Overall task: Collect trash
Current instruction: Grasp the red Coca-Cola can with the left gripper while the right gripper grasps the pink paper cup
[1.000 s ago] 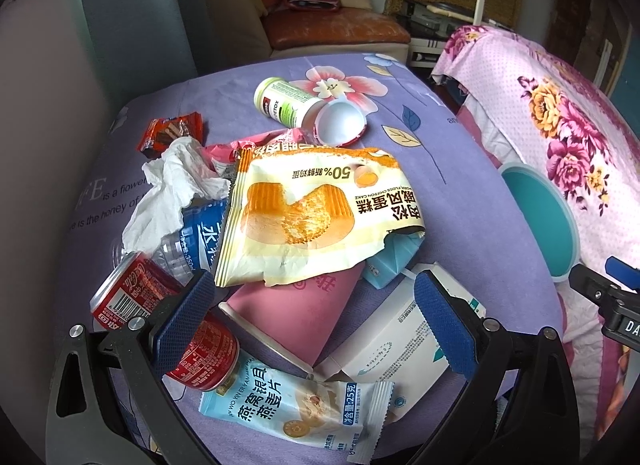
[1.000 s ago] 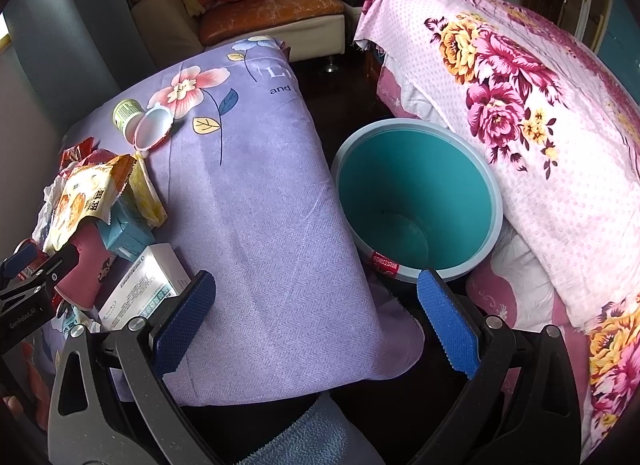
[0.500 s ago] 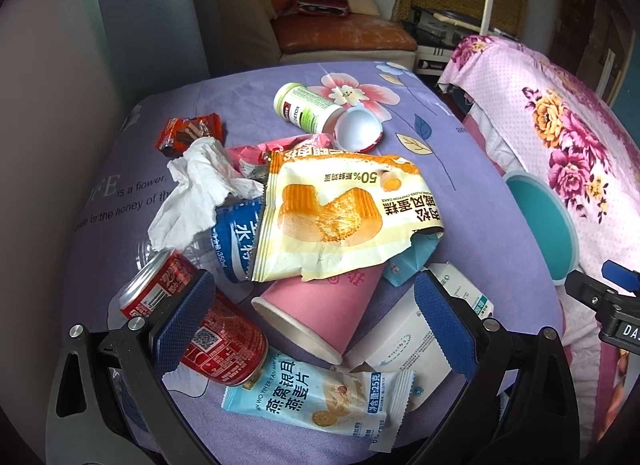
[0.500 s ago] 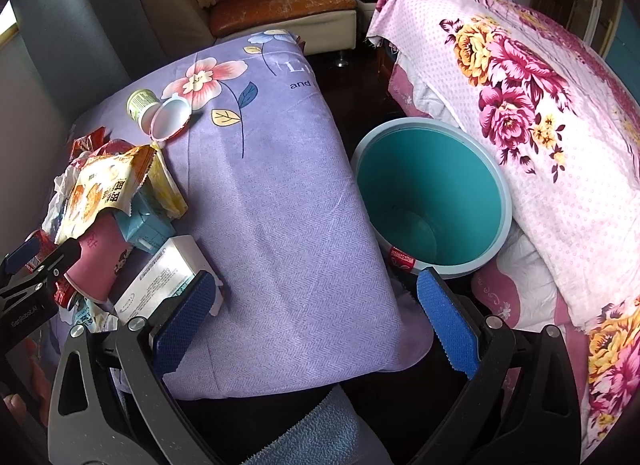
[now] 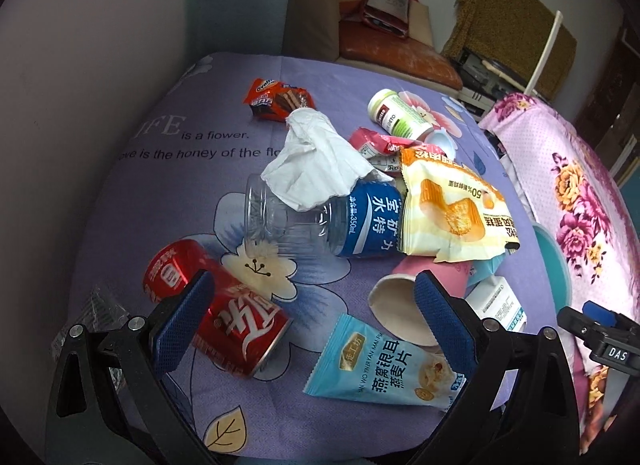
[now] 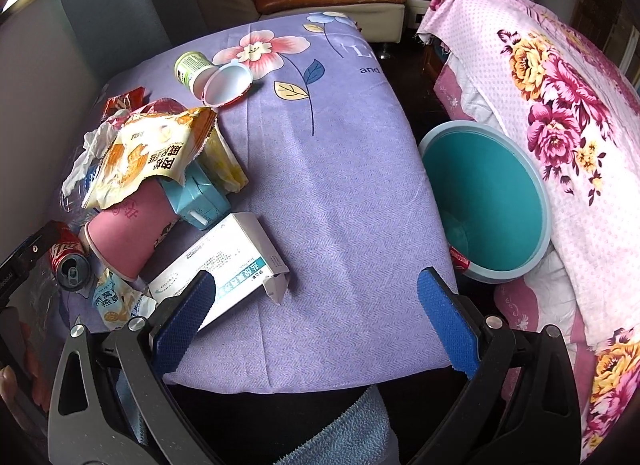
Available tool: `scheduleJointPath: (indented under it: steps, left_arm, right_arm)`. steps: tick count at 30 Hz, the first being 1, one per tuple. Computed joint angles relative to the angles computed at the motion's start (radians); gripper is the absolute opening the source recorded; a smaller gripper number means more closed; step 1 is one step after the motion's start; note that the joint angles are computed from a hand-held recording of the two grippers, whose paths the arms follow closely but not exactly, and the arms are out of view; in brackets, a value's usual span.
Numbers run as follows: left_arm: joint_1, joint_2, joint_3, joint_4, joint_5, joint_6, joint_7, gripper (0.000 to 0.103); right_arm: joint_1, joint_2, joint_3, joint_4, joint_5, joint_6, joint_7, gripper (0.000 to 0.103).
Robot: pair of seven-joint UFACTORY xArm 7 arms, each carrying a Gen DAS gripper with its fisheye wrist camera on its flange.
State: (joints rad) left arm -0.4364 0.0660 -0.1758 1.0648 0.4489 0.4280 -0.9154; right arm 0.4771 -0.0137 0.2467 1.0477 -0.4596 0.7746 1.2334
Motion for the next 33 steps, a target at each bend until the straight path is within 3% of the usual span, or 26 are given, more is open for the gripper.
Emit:
scheduleJointPath:
  steps: [6, 9, 13, 17, 20, 21, 24, 27, 28, 30, 33]
  left_arm:
    - [0.027, -0.020, -0.003, -0.019, -0.180, -0.024, 0.128, 0.099]
    - [0.039, -0.065, -0.002, -0.017, -0.196, 0.047, 0.134, 0.099]
    - [0.060, -0.126, -0.002, -0.056, -0.353, 0.121, 0.194, 0.099]
    - [0.080, -0.181, -0.015, -0.124, -0.356, 0.152, 0.122, 0.098]
    - [0.107, -0.201, -0.031, -0.177, -0.284, 0.125, 0.024, 0.097]
    - [0.103, -0.188, -0.024, -0.177, -0.315, 0.125, 0.050, 0.096]
    - [0.096, -0.146, -0.014, -0.176, -0.374, 0.110, 0.108, 0.078]
    - [0.091, -0.103, -0.012, -0.157, -0.385, 0.081, 0.141, 0.072]
    - [0.090, -0.087, -0.016, -0.141, -0.336, 0.076, 0.123, 0.072]
    - [0.079, -0.048, -0.019, -0.098, -0.283, 0.084, 0.153, 0.072]
    - [0.069, -0.020, -0.013, -0.071, -0.300, 0.080, 0.228, 0.072]
  right_arm:
    - [0.013, 0.044, -0.003, 0.055, 0.010, 0.022, -0.040, 0.097]
    - [0.020, 0.069, -0.008, 0.080, 0.028, 0.008, -0.065, 0.097]
    - [0.036, 0.114, -0.013, 0.125, 0.066, -0.020, -0.126, 0.097]
    - [0.057, 0.152, -0.023, 0.159, 0.096, -0.036, -0.157, 0.097]
    - [0.075, 0.160, -0.031, 0.167, 0.080, -0.041, -0.152, 0.097]
    - [0.079, 0.161, -0.033, 0.169, 0.074, -0.039, -0.149, 0.097]
    - [0.081, 0.161, -0.037, 0.166, 0.085, -0.062, -0.152, 0.097]
    - [0.077, 0.168, -0.039, 0.170, 0.113, -0.080, -0.165, 0.096]
    - [0.073, 0.172, -0.039, 0.172, 0.132, -0.089, -0.178, 0.094]
    - [0.063, 0.183, -0.037, 0.178, 0.185, -0.111, -0.207, 0.080]
    - [0.050, 0.214, -0.033, 0.203, 0.277, -0.133, -0.259, 0.063]
